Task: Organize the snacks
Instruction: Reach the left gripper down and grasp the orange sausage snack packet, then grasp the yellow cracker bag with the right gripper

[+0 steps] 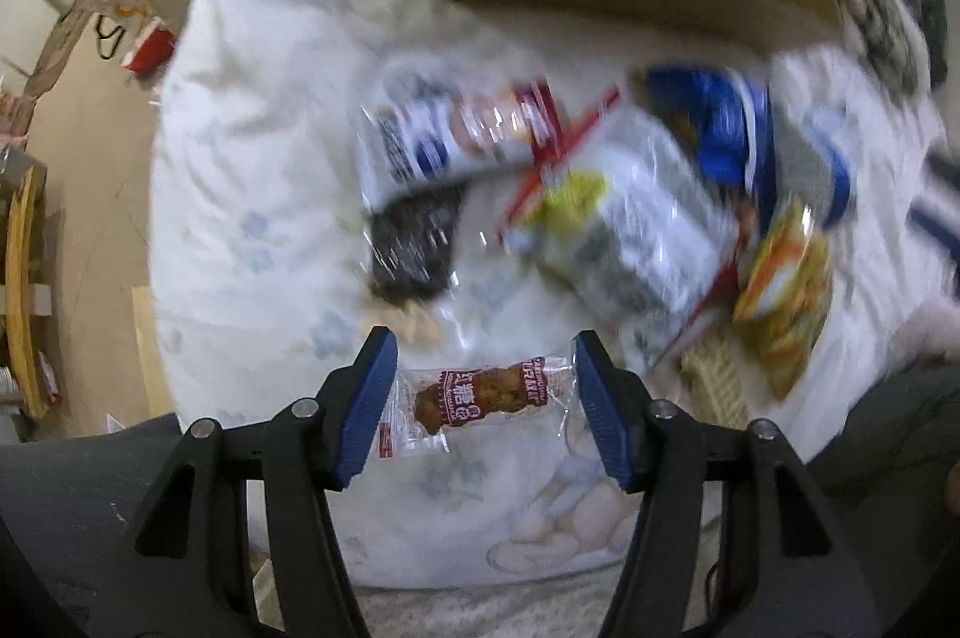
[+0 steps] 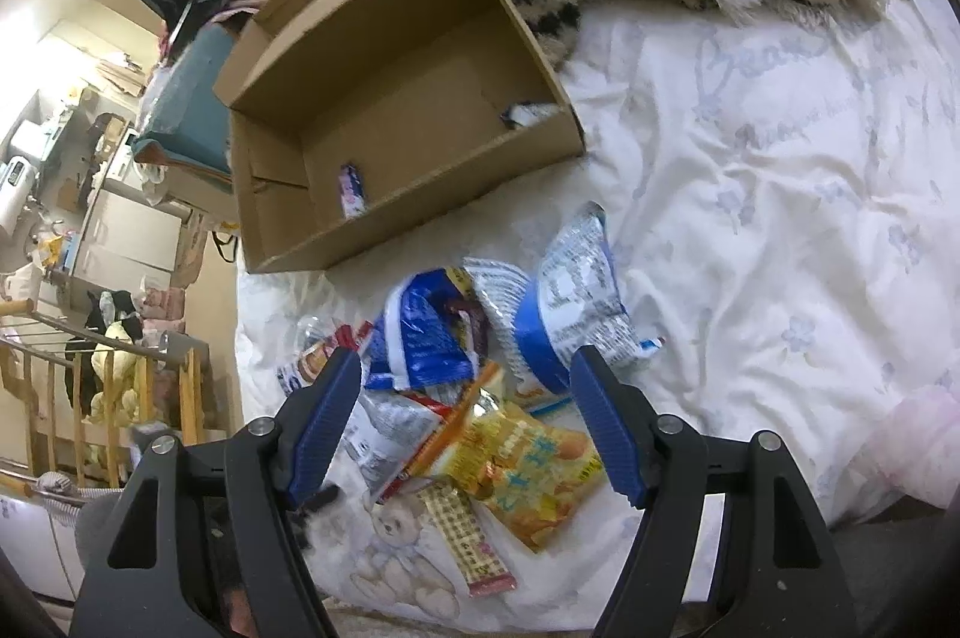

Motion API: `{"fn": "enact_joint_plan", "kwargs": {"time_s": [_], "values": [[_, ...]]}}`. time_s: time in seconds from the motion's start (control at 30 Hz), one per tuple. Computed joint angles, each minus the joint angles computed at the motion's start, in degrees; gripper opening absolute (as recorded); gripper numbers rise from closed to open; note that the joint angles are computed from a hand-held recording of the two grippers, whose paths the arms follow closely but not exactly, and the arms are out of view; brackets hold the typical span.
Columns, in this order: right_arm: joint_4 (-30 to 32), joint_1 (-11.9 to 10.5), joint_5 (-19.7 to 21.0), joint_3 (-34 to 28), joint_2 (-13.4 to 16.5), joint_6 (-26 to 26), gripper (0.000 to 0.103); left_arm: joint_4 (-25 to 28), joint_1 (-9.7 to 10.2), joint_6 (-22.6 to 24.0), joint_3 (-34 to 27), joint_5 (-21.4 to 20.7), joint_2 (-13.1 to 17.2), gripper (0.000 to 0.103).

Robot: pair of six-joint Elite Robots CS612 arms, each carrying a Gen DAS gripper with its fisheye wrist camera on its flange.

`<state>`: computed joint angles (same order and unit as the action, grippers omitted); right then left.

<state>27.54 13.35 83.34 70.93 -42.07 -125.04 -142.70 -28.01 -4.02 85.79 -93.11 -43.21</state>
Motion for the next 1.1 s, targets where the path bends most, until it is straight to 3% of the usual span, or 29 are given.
{"fn": "enact_joint_plan", "kwargs": {"time_s": [0.13, 0.2, 0.27, 0.43, 0.5, 0.73, 0.9, 1.1], "values": [[2.30, -1.13, -6.68, -0.17, 2.12, 5.48, 0.075, -4.12, -0.07, -1.44, 0.39, -0.11, -0.64, 0.057], [3.62, -1.44, -10.60, -0.98, 3.82, 8.01, 0.088, -5.24, -0.17, -1.84, 0.52, -0.62, -1.15, 0.057], [4.11, -1.31, -13.04, -1.66, 5.36, 11.95, 0.092, -5.56, -0.29, -2.29, 0.26, -1.20, -1.13, 0.057], [1.15, -0.36, -13.20, -2.18, 7.08, 22.26, 0.099, -5.68, 0.30, -2.27, -0.03, -2.72, -0.56, 0.057], [3.94, 0.24, -11.89, -4.71, 8.78, 23.98, 0.099, -5.25, 0.24, -2.06, -0.18, -2.59, -0.51, 0.057], [11.00, 1.84, -6.49, -10.22, 11.35, 20.92, 0.099, -4.70, 0.81, -3.37, -0.42, -4.56, -0.61, 0.057], [13.88, 2.38, -4.72, -11.61, 11.56, 15.38, 0.071, -5.46, 0.79, -3.55, -0.21, -5.16, -0.84, 0.057], [9.34, 1.97, -6.71, -7.30, 8.81, 14.35, 0.064, -5.50, 0.67, -3.28, -0.06, -5.23, -0.95, 0.057]]}}
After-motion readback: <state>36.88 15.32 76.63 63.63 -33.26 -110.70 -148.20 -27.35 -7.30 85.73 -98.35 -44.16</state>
